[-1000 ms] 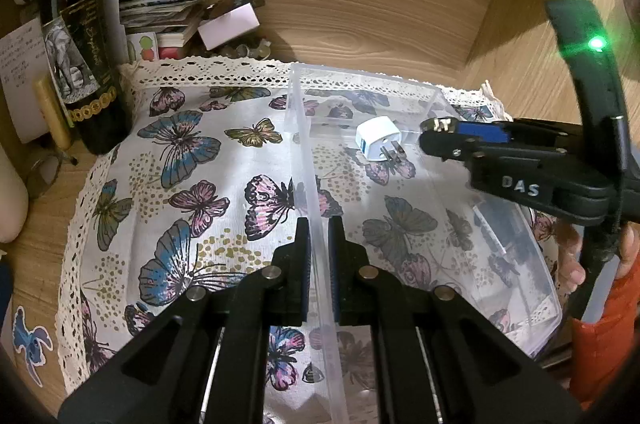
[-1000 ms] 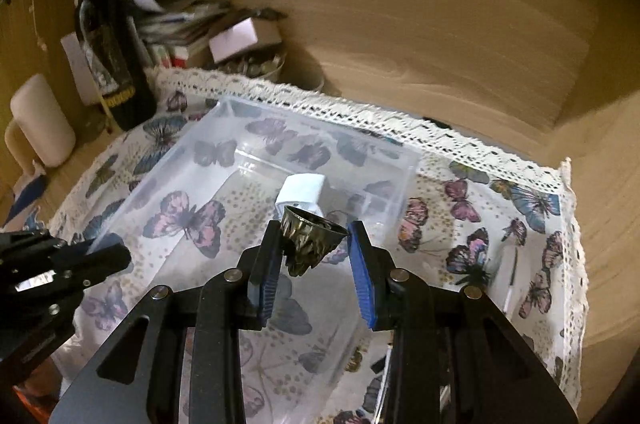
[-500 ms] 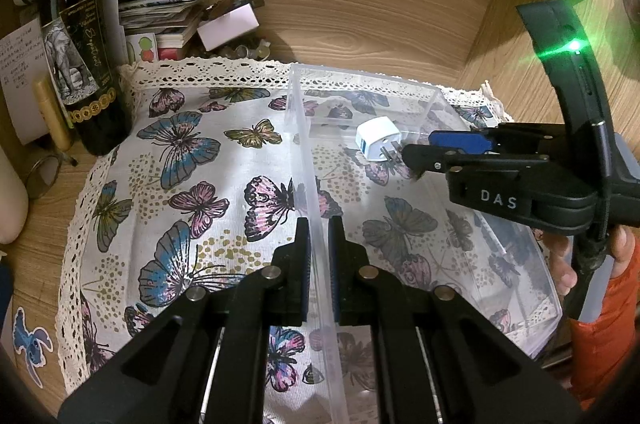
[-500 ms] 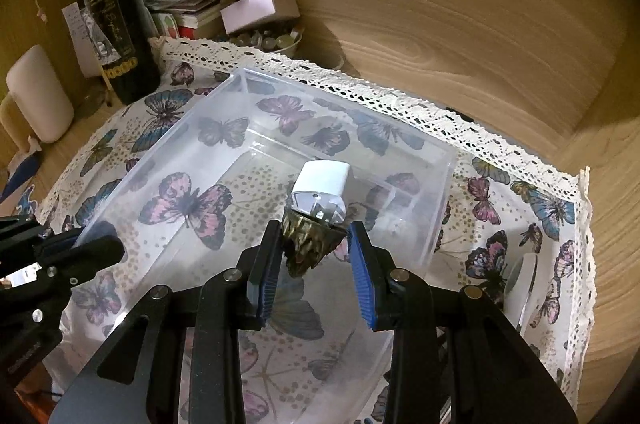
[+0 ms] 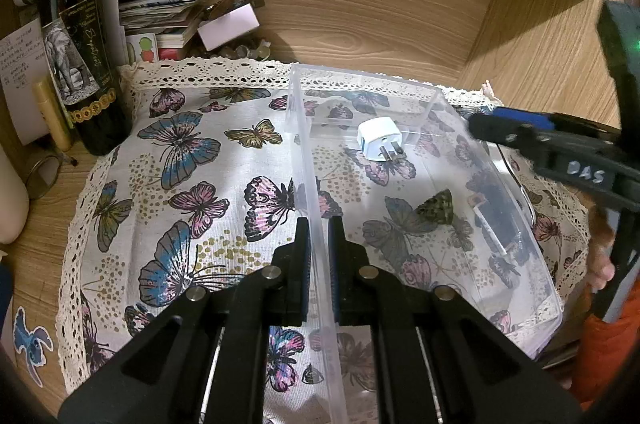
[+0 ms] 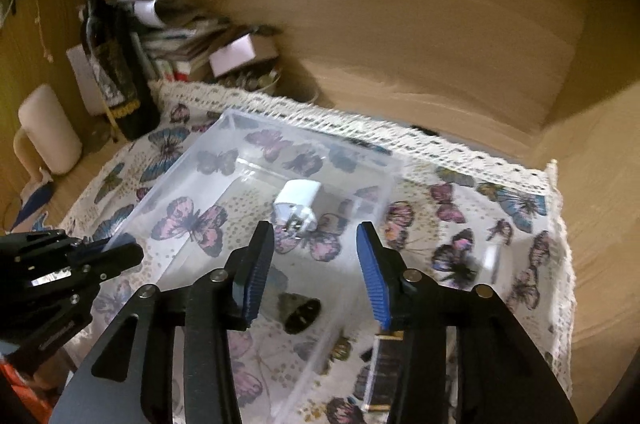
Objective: Organize rigid objects
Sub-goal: 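Move the dark cap into the box and release it with the right tool, then grasp the white handheld device with the right tool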
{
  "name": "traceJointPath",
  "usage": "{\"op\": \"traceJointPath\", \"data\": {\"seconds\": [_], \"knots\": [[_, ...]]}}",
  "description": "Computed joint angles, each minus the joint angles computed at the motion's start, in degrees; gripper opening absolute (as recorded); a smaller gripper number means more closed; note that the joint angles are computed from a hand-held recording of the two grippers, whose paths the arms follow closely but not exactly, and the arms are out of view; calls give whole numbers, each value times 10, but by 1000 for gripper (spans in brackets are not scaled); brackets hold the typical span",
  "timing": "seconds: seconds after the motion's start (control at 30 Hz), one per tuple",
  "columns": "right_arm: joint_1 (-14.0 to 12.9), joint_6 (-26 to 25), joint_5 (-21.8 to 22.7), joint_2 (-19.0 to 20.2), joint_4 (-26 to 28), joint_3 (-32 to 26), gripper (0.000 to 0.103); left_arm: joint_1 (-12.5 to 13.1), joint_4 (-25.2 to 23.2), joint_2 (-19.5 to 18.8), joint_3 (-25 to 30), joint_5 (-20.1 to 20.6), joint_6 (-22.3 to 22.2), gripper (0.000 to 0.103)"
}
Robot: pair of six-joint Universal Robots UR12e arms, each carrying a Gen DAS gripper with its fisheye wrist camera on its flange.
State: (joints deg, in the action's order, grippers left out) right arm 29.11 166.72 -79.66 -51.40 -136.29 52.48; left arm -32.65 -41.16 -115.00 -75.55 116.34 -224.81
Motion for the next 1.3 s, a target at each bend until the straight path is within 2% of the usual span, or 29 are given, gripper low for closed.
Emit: {"op": "traceJointPath", "data": {"seconds": [0.2, 0.37, 0.57, 0.7, 0.9, 0.97, 1.1, 1.2, 1.3], "knots": [[-17, 46, -31, -29, -58, 49, 50, 0, -1, 0, 0, 0, 0, 8], [-33, 89, -66, -45, -74, 78, 53, 0, -8, -1, 3, 2, 1, 8], [-49, 135, -96, -44, -49, 85, 53, -2, -19, -3, 9, 7, -6, 8], [-58, 150, -77, -35, -18, 76, 53, -3, -31, -6, 16, 13, -12, 8], [-57, 131, -53, -16, 16, 52, 53, -5, -43, -8, 22, 20, -24, 8], [-55, 128, -57, -5, 29, 37, 50, -5, -45, -9, 23, 22, -27, 8], [-55, 128, -59, 17, 68, 3, 38, -6, -50, -10, 26, 25, -30, 8], [-54, 130, -67, 29, 90, -13, 35, -6, -53, -10, 27, 26, -29, 8], [-51, 128, -79, 28, 77, -9, 28, -6, -52, -10, 27, 26, -29, 8]]}}
